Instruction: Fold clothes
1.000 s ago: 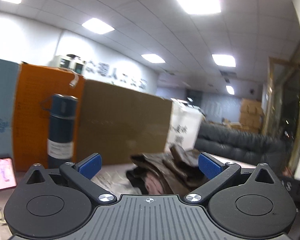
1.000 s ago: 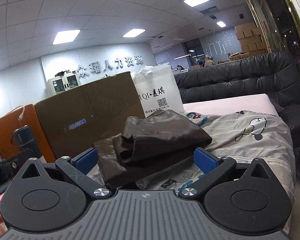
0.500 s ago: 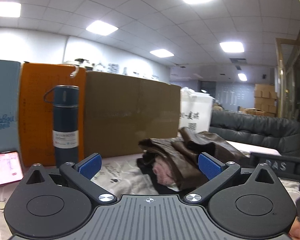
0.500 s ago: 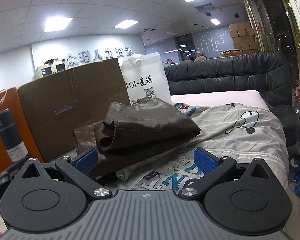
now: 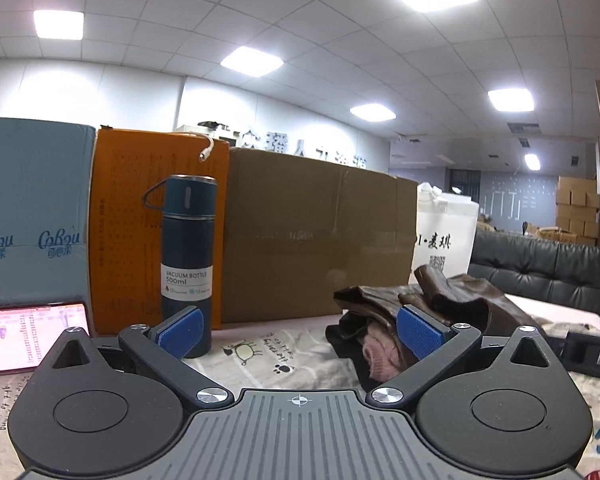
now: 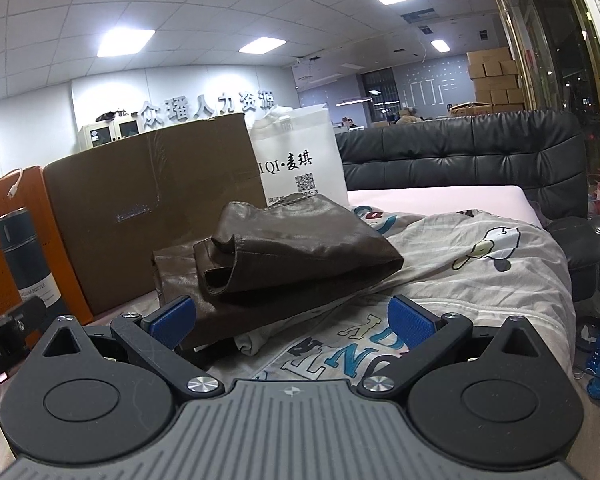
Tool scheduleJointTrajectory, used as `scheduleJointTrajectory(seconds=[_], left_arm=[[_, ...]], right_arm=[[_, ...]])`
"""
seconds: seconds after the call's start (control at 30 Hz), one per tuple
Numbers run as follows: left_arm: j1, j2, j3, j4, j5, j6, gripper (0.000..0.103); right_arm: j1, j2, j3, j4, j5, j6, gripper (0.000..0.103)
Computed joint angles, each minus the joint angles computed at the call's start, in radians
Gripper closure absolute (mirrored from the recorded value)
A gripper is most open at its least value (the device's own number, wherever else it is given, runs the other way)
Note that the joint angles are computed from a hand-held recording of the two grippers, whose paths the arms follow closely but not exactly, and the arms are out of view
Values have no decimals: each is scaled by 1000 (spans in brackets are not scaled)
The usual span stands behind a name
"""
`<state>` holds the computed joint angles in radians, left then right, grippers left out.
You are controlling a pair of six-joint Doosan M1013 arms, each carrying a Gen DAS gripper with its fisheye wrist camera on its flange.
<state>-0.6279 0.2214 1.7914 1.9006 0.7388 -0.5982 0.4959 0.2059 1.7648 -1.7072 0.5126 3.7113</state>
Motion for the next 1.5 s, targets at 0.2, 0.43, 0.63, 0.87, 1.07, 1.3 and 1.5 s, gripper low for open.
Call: scheduleJointTrajectory(seconds=[0.2,0.43,0.63,0.87,1.07,1.3,1.5], left_arm=[[-4,2,0,5,12,9,0],[-3,2,-1,-1,10,14,0],[-2,2,-1,3,9,9,0],[0,0,0,7,2,5,0],[0,0,-1,4,1,7,0],[-1,0,-1,4,2,7,0],[-1,0,-2,1,1,11,0]], right_arm=[[-5,-7,7,5,11,9,0],[-6,-12,11,10,9,7,0],[-6,-13,12,5,11,12,0],[-6,-14,14,8,13,9,0],[-7,-16,15,11,13,7,0],[-8,-17,17,8,14,8,0],[-10,-18,19,9,10,7,0]])
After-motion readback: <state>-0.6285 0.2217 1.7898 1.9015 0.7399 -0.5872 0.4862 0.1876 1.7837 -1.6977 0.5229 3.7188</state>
